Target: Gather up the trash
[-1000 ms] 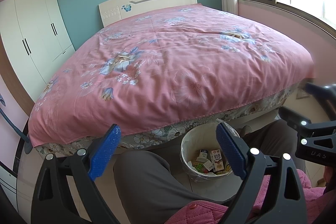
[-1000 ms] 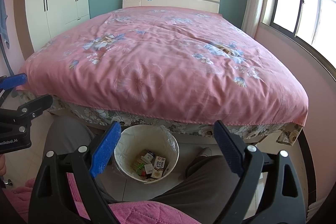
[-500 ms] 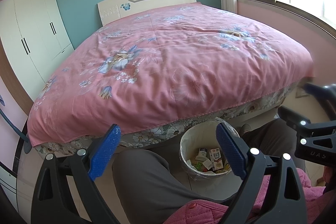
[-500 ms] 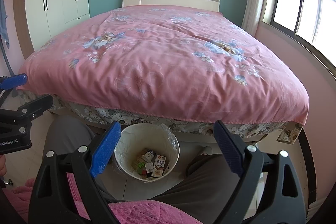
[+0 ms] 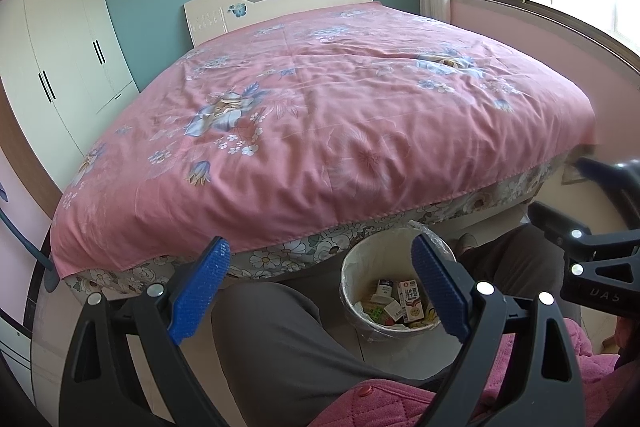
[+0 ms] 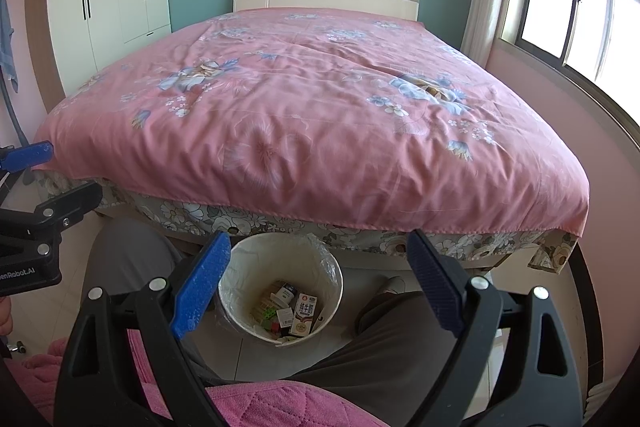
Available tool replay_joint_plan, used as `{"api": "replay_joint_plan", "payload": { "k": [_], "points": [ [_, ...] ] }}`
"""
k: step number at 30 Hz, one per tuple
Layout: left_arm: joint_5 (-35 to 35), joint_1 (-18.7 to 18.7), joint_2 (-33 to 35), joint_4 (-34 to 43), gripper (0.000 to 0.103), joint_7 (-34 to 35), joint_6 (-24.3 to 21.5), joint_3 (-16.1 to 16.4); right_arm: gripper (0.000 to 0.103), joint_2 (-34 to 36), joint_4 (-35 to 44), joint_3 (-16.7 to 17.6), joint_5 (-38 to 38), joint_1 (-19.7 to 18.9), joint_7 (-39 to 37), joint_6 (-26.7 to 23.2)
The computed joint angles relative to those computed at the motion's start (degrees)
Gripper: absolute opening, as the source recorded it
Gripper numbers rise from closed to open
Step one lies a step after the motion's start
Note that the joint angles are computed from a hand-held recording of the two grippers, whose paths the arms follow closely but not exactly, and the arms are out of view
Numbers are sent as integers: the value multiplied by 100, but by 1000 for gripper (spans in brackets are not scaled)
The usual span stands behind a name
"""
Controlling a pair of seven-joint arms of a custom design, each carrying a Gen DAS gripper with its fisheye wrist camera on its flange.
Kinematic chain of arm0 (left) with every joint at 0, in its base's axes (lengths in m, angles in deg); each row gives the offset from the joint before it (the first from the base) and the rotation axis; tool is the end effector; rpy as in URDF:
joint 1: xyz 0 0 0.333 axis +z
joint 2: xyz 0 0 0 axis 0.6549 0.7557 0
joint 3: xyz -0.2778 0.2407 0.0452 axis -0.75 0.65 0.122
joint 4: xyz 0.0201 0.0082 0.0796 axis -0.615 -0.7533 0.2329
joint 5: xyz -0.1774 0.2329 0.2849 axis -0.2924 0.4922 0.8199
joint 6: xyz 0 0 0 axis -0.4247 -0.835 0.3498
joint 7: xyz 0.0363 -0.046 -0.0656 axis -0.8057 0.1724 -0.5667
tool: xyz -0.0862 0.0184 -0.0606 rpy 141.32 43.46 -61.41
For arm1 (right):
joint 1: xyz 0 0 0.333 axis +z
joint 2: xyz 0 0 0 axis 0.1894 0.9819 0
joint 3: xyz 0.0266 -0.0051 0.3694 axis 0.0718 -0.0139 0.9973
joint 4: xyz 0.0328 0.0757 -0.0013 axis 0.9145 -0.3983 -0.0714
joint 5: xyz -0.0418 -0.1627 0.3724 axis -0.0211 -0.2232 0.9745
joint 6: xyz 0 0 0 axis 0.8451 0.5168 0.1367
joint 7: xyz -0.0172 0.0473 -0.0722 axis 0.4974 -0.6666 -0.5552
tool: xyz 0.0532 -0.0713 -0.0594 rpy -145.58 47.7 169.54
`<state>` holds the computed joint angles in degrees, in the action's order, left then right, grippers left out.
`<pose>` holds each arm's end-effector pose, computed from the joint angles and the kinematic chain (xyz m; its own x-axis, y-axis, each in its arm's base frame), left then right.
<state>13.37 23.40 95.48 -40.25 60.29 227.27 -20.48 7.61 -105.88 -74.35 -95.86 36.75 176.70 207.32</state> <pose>0.6442 -0.2874 0.6476 -0.2468 -0.9537 -0.1717 -0.6389 0.2933 -0.7111 0.6133 0.3350 0.6251 0.0035 -0.9979 0.0642 -0.6677 -0.0501 -0.7427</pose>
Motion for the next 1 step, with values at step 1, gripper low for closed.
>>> {"api": "replay_joint_plan", "payload": {
  "k": [1],
  "points": [
    [7, -2, 0, -1, 93, -6, 4, 3, 88, 0, -3, 0, -1, 2, 3, 3]
  ]
}}
